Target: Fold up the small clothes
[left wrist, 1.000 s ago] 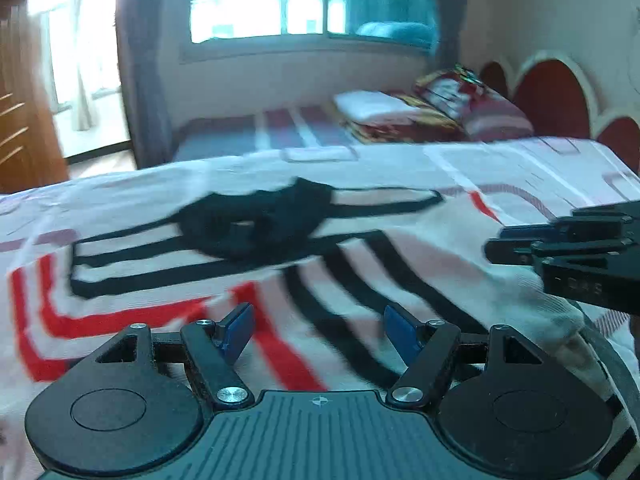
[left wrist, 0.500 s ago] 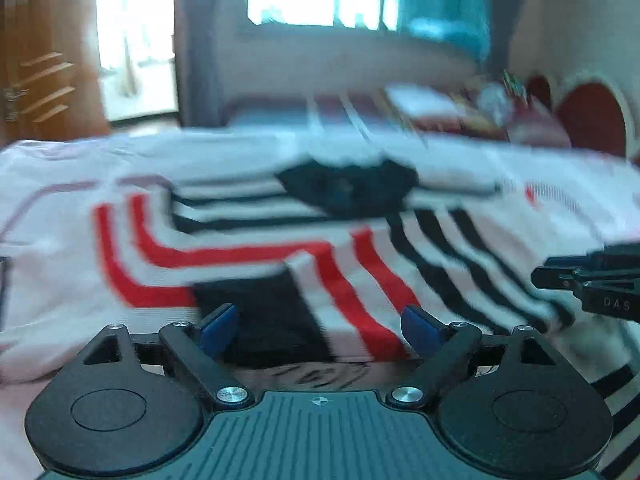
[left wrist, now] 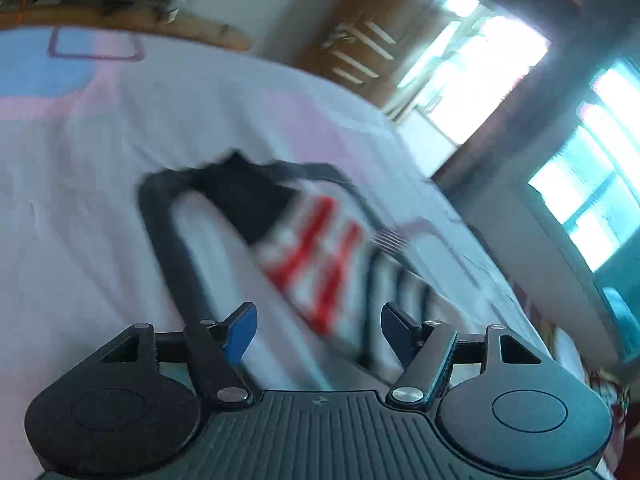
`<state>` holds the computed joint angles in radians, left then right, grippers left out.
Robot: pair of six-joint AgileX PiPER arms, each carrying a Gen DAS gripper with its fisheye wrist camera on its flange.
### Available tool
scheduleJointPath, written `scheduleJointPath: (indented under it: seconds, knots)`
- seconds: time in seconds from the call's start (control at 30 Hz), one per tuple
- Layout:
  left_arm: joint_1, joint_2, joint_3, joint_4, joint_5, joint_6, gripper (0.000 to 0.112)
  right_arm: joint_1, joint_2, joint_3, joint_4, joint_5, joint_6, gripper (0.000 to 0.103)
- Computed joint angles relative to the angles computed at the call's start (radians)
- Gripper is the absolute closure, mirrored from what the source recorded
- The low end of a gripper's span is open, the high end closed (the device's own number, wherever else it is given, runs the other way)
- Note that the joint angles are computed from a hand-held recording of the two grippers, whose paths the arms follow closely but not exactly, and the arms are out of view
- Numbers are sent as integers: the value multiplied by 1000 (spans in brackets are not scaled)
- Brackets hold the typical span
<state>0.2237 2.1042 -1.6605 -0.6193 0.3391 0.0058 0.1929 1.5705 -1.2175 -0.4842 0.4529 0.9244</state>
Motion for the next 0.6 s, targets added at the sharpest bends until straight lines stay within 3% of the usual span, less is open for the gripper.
scheduleJointPath:
  seconds: [0.07, 0.17, 0.3, 0.4, 0.5, 0.53, 0.6]
  knots:
    - [46, 71, -91, -59, 59, 26, 45, 46, 15, -32, -71, 53, 103, 61]
    - [104, 160, -192, -282, 126, 173, 48, 124, 33, -84, -191, 138, 254, 58]
    - [143, 262, -351, -317, 206, 157, 49, 186, 54, -146, -251, 221, 397, 57]
    - [141, 315, -425, -320, 225, 145, 51, 227, 83, -208, -265, 292, 409, 57]
    - [141, 391, -562, -213, 275, 71, 87, 255, 113, -264, -275, 343, 396, 56]
    - [157, 408, -587, -206, 297, 55, 107, 259, 122, -276, -272, 351, 394, 56]
    - [167, 413, -569, -265, 286, 121, 107, 260, 139, -298, -260, 368, 382, 56]
